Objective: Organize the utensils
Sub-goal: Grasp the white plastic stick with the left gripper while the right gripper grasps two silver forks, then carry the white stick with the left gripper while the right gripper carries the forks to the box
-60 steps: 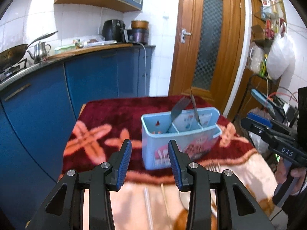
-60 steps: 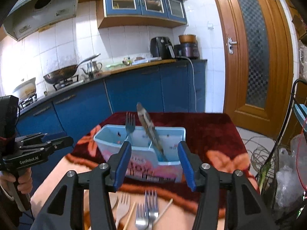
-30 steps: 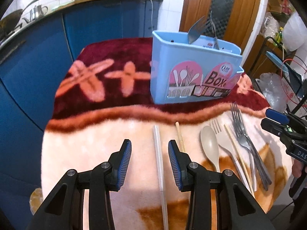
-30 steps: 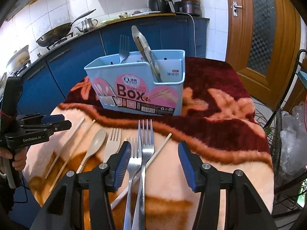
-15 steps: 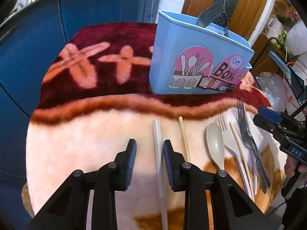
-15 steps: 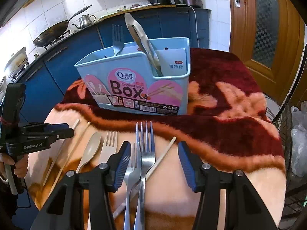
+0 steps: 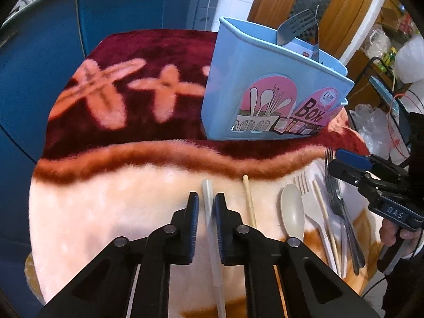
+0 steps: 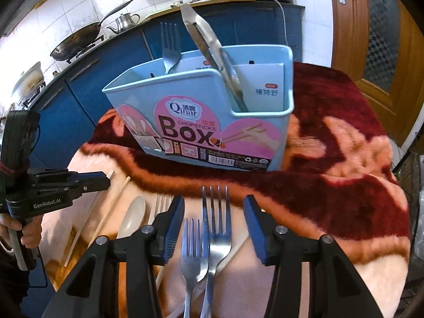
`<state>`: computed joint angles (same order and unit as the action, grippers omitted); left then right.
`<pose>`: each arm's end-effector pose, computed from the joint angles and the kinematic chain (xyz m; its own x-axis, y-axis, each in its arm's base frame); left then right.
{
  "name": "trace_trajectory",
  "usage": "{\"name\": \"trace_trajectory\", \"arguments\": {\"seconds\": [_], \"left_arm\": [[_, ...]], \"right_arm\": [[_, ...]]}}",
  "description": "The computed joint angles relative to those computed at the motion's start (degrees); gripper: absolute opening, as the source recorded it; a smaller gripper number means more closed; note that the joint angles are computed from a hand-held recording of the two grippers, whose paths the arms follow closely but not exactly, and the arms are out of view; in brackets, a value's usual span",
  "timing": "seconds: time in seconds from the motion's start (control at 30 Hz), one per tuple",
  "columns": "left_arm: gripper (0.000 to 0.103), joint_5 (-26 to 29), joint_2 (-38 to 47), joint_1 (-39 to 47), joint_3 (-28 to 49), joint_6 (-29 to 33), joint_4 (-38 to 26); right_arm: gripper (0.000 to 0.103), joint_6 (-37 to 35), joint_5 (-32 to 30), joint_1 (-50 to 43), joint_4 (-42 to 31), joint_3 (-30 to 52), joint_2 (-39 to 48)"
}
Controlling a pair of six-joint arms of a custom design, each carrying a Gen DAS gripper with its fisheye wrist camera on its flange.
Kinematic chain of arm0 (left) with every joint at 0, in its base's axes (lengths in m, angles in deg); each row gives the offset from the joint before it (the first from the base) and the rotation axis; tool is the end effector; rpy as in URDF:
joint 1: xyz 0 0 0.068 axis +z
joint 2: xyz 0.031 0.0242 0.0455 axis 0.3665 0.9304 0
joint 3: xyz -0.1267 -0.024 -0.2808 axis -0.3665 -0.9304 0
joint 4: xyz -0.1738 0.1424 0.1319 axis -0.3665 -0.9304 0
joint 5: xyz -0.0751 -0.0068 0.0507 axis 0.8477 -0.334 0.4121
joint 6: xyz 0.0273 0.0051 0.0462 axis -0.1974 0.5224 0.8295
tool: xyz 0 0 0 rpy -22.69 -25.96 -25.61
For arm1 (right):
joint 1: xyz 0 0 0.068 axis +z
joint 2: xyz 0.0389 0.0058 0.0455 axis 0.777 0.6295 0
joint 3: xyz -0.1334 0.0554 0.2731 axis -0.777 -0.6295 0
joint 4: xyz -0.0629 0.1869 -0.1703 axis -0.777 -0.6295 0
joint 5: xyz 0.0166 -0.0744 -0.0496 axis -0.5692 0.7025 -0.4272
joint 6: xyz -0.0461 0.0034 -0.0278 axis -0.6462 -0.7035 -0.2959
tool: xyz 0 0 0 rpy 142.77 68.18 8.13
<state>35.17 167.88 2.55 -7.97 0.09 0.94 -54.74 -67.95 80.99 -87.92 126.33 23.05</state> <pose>0.3233 -0.1179 0.2000 -0.8499 0.2199 -0.4789 0.3476 0.9170 -0.1958 0.2518 0.1431 0.1907 -0.7865 -0.0164 -0.6174 -0.1858 0.9596 0.2112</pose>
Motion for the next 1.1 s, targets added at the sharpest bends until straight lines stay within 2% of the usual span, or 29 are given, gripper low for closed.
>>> {"name": "trace_trajectory", "arguments": {"seconds": [0.13,0.3,0.33,0.4,0.47,0.7,0.9,1.1], "left_arm": [[0.009,0.73,0.26,0.31,0.24,-0.41,0.00],[0.009,1.39,1.17,0.59,1.05,-1.09,0.03],[0.009,1.27,1.34,0.52,1.28,-1.01,-0.10],[0.009,1.06,1.44,0.44,1.46,-0.96,-0.21],[0.008,0.96,1.27,0.42,1.28,-1.07,-0.07],[0.008,3.10,-2.38,1.18,-2.67,-2.27,3.81],[0.007,2.15,-10.06,0.57,-7.32,-3.55,9.63],[0.007,-0.77,-17.53,-1.42,-10.43,-4.52,14.83]], "right_arm": [[0.042,-0.40,-4.04,-2.11,1.10,0.32,1.61],[0.042,0.50,-7.09,-4.12,2.40,-0.18,2.77],[0.039,0.48,-7.26,-4.21,2.68,-0.33,2.80],[0.025,0.23,-7.71,-4.32,3.54,-0.81,2.76],[0.025,0.15,-7.70,-4.23,4.17,-1.48,2.10],[0.025,-0.78,-3.27,-2.21,7.06,-5.13,-3.29],[0.024,-3.32,5.57,2.80,7.98,-7.75,-10.60],[0.024,-4.66,17.07,9.47,8.45,-9.70,-17.06]]}}
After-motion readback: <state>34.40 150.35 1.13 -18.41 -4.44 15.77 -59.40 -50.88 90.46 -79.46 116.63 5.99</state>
